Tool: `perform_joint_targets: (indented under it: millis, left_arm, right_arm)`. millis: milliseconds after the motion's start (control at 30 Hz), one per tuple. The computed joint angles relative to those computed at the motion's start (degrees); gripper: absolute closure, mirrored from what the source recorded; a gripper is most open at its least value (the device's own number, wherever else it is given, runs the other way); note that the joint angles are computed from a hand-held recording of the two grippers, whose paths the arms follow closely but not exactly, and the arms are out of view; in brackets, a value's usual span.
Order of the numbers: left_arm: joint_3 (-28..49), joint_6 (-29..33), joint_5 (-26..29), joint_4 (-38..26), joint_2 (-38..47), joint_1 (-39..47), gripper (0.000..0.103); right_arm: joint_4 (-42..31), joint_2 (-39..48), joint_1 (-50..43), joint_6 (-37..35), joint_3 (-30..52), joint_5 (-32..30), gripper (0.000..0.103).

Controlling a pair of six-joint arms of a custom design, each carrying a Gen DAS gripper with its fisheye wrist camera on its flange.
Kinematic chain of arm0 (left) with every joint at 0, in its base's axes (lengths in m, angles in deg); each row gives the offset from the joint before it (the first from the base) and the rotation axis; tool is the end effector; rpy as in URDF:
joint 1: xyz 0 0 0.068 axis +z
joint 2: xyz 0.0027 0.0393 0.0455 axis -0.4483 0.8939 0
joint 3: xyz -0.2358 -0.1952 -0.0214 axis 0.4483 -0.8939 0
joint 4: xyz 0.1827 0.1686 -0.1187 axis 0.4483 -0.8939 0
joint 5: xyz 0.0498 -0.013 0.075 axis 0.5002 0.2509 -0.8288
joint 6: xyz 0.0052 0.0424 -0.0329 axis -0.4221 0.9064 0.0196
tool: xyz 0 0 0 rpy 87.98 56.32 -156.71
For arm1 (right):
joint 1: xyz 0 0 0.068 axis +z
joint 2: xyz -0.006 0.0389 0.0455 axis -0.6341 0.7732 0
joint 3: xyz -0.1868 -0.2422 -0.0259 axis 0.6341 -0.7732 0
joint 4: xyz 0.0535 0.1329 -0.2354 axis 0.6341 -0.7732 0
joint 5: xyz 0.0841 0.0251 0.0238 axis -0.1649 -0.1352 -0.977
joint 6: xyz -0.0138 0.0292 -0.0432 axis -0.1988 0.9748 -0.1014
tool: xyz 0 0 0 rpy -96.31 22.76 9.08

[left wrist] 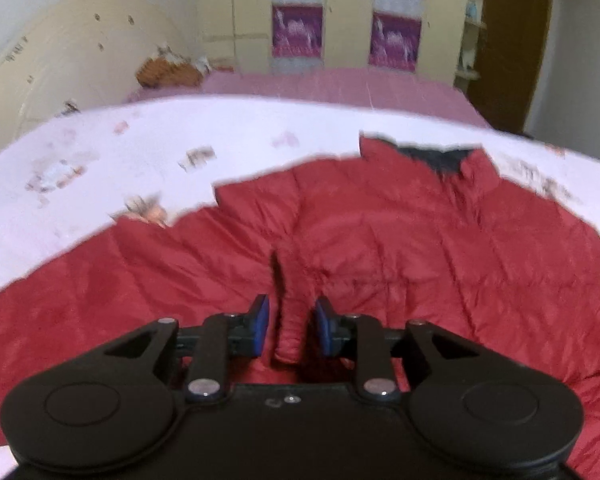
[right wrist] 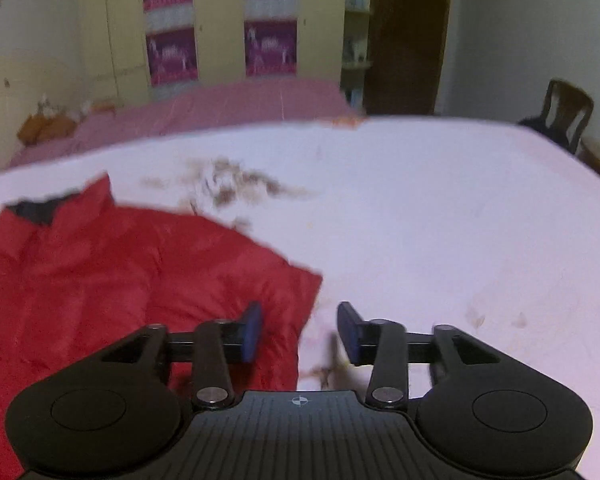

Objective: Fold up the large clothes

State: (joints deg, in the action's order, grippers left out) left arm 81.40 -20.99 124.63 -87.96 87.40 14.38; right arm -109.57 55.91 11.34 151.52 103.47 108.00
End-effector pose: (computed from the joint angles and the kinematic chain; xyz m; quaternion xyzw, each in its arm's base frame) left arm 0.2114 0.1558 0.1787 0.1268 0.9117 -0.0483 0.3878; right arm 0.0938 0.0740 0.1847 0.2330 0.8819 -0.0717 0.4035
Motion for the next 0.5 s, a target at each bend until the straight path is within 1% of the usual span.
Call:
perform_joint_targets:
  millis: [33, 100, 167, 200, 267, 300, 367, 433, 500]
  left_arm:
    - [-0.16, 0.56, 1.17, -0.3, -1.01, 0.92, 0.077]
    - [0.26, 2.43, 2.74, -2.61, -2.06, 1.45, 0.077]
    - [0.44, 4.27, 3.05, -4.95, -2.26, 0.26, 0.077]
    - [-0.02, 4.31, 2.62, -4.68, -2.39, -0.81, 0.077]
    - [-1.37, 3.03, 0.72, -2.04, -2.02, -3.65, 0.075]
    - [-1.9, 1.69, -1.03, -0.01, -1.24, -5.22, 0.074]
    - [-1.5, -0.17, -4.23, 1.69, 1.59, -7.18, 0.075]
    - [-0.4, -1.08, -4.51, 1.63, 4.25, -7.3, 0.075]
    - [-0.21, -0.55, -4.12, 1.59, 4.96, -6.95, 0.075]
  right_arm:
    - [-1.21, -0.25, 1.97, 1.16, 0.81, 1.14, 0.059]
    - [-0.52, 1.22, 4.17, 0.39, 2.63, 2.27, 0.059]
    - [2.78, 3.76, 4.96, -2.39, 3.81, 1.77, 0.059]
    - [4.86, 5.69, 5.39, -3.46, 4.18, 1.17, 0.059]
    - [9.71, 9.85, 5.16, -6.17, 4.69, -0.21, 0.059]
    - [11.95, 11.84, 5.14, -7.56, 4.89, -0.82, 0.059]
    - [16.42, 15.34, 3.68, -10.71, 4.59, -1.83, 0.059]
    - [19.24, 18.16, 2.05, -12.38, 4.03, -2.98, 0.059]
    - [21.89, 21.07, -0.53, -13.83, 2.88, -4.96, 0.059]
